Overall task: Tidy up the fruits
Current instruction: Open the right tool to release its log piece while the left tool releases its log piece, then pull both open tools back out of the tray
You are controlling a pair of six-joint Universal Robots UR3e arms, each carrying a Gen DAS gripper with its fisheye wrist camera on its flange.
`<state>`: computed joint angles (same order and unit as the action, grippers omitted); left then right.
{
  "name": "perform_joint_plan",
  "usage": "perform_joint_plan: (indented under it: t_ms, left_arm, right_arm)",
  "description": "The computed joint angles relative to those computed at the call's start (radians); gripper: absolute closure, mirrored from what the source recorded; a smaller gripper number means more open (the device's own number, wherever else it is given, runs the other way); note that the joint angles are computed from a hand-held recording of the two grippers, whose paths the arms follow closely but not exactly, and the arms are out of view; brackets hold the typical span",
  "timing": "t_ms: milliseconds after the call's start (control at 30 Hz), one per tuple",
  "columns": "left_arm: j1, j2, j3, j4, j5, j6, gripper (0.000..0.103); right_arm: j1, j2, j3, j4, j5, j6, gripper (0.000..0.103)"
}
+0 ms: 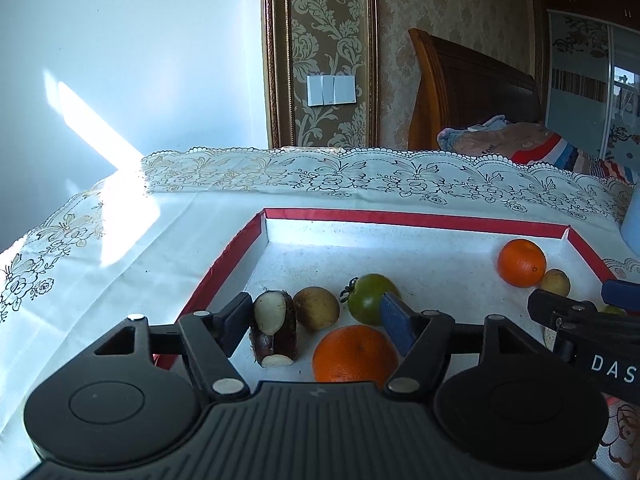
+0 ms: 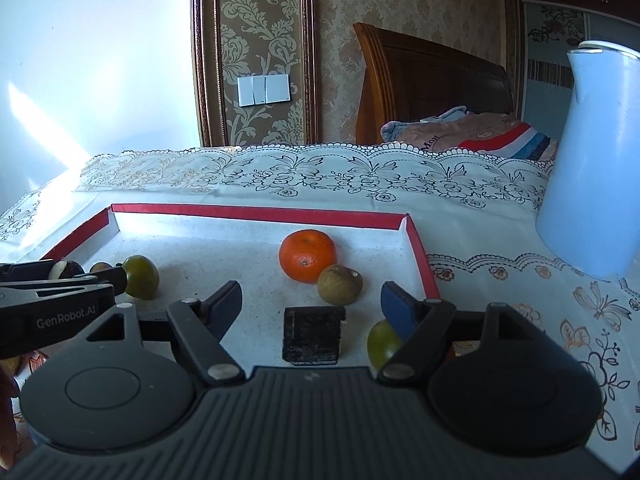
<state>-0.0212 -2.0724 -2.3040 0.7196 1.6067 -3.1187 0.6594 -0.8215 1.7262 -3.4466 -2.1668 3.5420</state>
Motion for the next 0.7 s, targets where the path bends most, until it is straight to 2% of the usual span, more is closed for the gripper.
perform_joint_plan:
  t_ms: [267, 467, 533, 700]
  left_arm:
    - [0.003, 0.01, -0.033, 0.033, -0.003, 0.007, 0.033]
    - [0.025, 0.035, -0.079, 0.063, -0.03, 0.006, 0.033]
    - [0.038, 0.05, -0.101, 0.067, -0.049, 0.005, 0.033]
    - [0.06, 0.073, -0.146, 0.098, -0.071, -0.001, 0.033]
  right_arm:
    - [0.001, -0.023, 0.046, -0.035, -0.001, 0.02, 0.024]
    - [0.008, -0.051, 0.098, -0.063, 0.008, 0.035, 0.024]
    - [0.013, -0.064, 0.123, -0.077, 0.01, 0.047, 0.018]
    - [0.027, -0.093, 0.175, -0.114, 0.017, 0.059, 0.018]
